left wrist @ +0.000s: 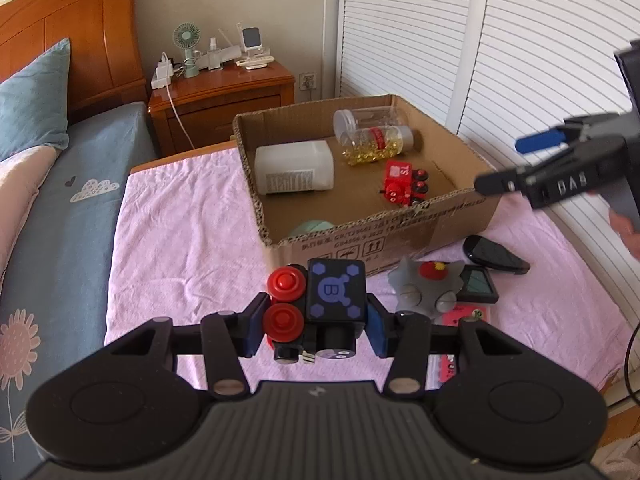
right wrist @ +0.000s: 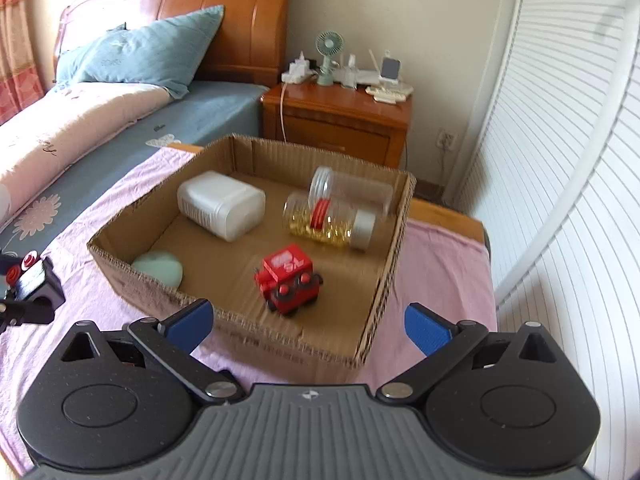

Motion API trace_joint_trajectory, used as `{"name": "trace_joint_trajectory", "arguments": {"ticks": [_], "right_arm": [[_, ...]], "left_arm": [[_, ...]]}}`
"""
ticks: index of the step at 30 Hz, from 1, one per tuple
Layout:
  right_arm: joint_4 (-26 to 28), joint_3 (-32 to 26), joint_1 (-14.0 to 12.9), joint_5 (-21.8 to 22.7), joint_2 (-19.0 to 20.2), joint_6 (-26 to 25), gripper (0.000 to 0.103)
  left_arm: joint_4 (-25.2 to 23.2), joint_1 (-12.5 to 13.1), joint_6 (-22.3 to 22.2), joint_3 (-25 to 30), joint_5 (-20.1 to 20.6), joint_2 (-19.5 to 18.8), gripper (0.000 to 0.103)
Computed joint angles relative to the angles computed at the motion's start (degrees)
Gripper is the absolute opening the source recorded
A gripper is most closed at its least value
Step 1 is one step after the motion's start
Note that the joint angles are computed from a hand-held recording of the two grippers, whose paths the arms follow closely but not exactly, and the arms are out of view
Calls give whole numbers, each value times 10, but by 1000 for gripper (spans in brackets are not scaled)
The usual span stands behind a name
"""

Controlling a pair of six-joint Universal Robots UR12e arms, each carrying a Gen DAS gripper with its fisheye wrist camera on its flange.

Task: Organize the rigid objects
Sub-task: 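Carry both toys into the box, right tool releasing the train while left tool releases the block toy, then move the left tool to the grey elephant toy while the right tool approaches the black oval case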

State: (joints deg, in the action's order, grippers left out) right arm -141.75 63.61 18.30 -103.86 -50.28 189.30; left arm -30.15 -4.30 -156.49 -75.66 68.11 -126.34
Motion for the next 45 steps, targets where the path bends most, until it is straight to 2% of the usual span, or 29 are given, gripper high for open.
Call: {"name": "trace_joint_trajectory", "arguments": {"ticks": [5,10,13,20,24,27,28,31,33,45], "right_arm": [[-3,33,13,-33,-19,42,103],[-22,65,15,-32,-36,87,103],[-34,76,16,-39,-42,94,103],[-40,90,16,-55,-50,96,103],[-41,96,13,-52,-53,105,103],[-39,98,10,-50,-54,110,103],[-39,99,10,-48,-54,112,103],[-42,101,8,-43,-54,116,103],[-41,102,8,-42,-54,118,103],[-55,115,11,-40,-62,121,103]], "left_arm": [[0,-6,4,15,-2,-4,49],[0,-17,7,52,-7,-23,49],[-10,-26,1,85,-7,-43,49],[-66,-46,-4,167,-2,-94,49],[-89,-54,-6,192,10,-111,49],[-86,-56,-14,200,18,-119,49],[-81,-56,-21,201,17,-120,51],[-72,-56,-46,200,18,-120,96],[-51,-55,-46,187,20,-114,96],[-28,-49,-9,109,31,-65,96]]}}
